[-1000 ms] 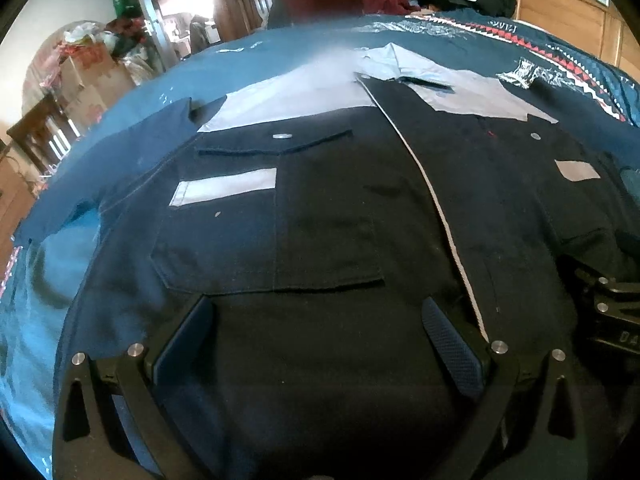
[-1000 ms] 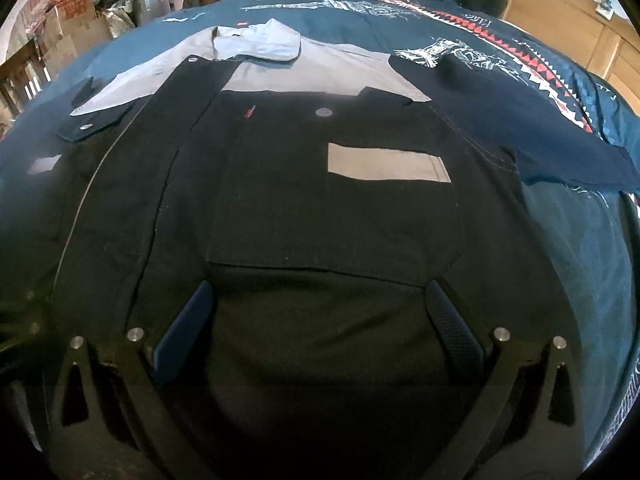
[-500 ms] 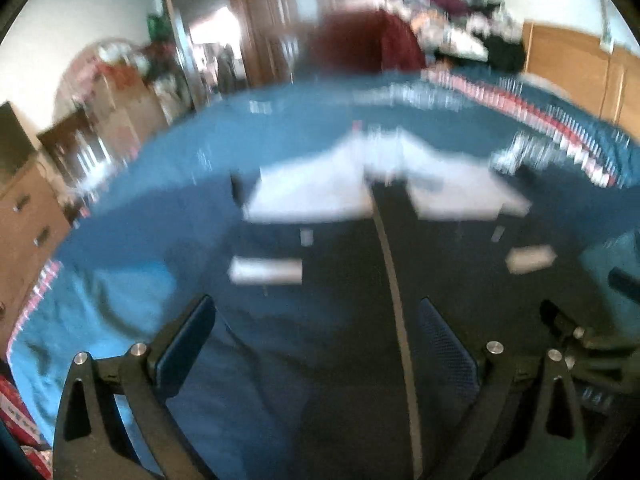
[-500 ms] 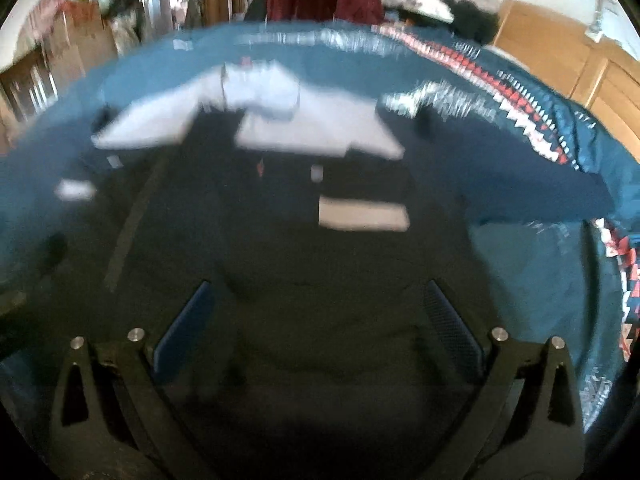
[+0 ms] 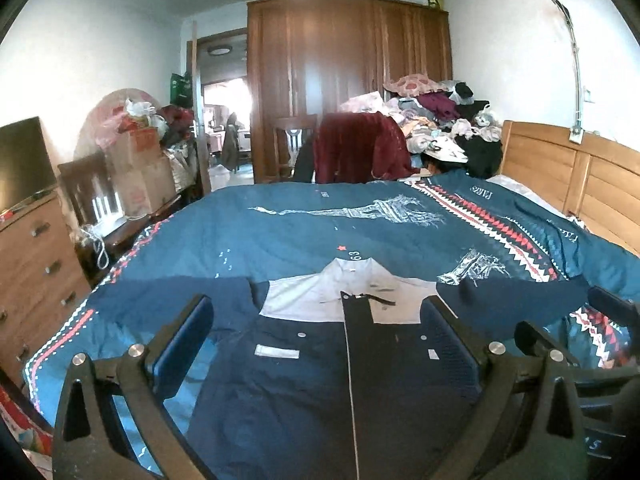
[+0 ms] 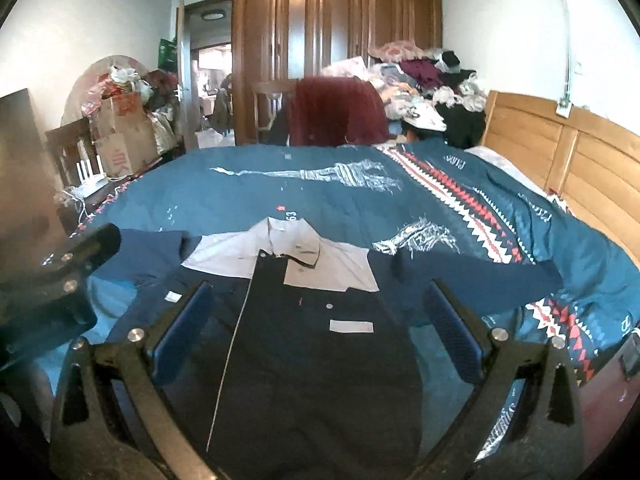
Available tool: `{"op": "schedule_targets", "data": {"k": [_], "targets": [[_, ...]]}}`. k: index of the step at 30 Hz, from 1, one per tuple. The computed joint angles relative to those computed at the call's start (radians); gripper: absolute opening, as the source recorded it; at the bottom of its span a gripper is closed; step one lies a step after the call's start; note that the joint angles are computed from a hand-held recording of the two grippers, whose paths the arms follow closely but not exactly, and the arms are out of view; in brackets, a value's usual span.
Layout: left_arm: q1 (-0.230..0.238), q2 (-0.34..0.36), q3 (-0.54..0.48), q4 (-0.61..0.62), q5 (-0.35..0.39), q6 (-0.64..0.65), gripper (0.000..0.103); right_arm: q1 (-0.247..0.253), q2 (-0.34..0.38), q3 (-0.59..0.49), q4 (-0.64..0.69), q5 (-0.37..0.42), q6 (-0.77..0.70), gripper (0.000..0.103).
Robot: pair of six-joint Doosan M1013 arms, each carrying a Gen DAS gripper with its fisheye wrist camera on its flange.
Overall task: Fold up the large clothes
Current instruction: 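Reach the right tool to the jacket sleeve cuff and grasp it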
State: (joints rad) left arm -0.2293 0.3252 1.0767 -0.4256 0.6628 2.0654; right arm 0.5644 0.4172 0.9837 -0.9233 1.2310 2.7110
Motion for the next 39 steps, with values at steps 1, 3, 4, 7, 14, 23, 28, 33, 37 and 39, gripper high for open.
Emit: {"op": "schedule_targets", "data": {"k": [1, 3, 4, 7, 14, 23, 28, 33, 37, 39], "targets": [[0.001, -0.013, 0.016, 0.006, -0.015, 0.003, 0.103, 0.002, -0.001, 0.001, -0.002, -0.001, 0.001, 0.103], [0.006, -0.023, 0.027, -0.008, -0.007, 0.020, 0.103, 0.006, -0.003, 0.007, -0.004, 0.002, 0.005, 0.103], [0.009, -0.030, 0.035, -0.012, -0.008, 0.023, 0.103, 0.008, -0.006, 0.012, -0.005, 0.000, 0.010, 0.103], [0.012, -0.047, 0.059, -0.013, -0.025, 0.032, 0.103, 0.018, -0.016, 0.024, -0.032, 0.010, 0.027, 0.103], [-0.003, -0.054, 0.055, 0.132, -0.024, -0.091, 0.103, 0.028, -0.057, 0.076, -0.095, 0.018, 0.119, 0.103], [-0.040, 0.026, 0.021, 0.215, 0.046, -0.128, 0.103, -0.110, -0.127, 0.244, 0.204, -0.143, 0.119, 0.103], [-0.075, 0.137, -0.058, 0.399, 0.141, -0.236, 0.103, -0.309, -0.218, 0.453, 0.396, -0.210, 0.167, 0.103], [-0.101, 0.252, -0.187, 0.428, 0.228, -0.288, 0.103, -0.548, -0.310, 0.594, 0.470, -0.299, 0.186, 0.103], [-0.119, 0.317, -0.278, 0.392, 0.251, -0.293, 0.103, -0.765, -0.381, 0.721, 0.706, -0.565, 0.149, 0.103], [-0.129, 0.342, -0.315, 0.396, 0.249, -0.299, 0.103, -0.830, -0.395, 0.763, 0.821, -0.650, 0.098, 0.103]]}}
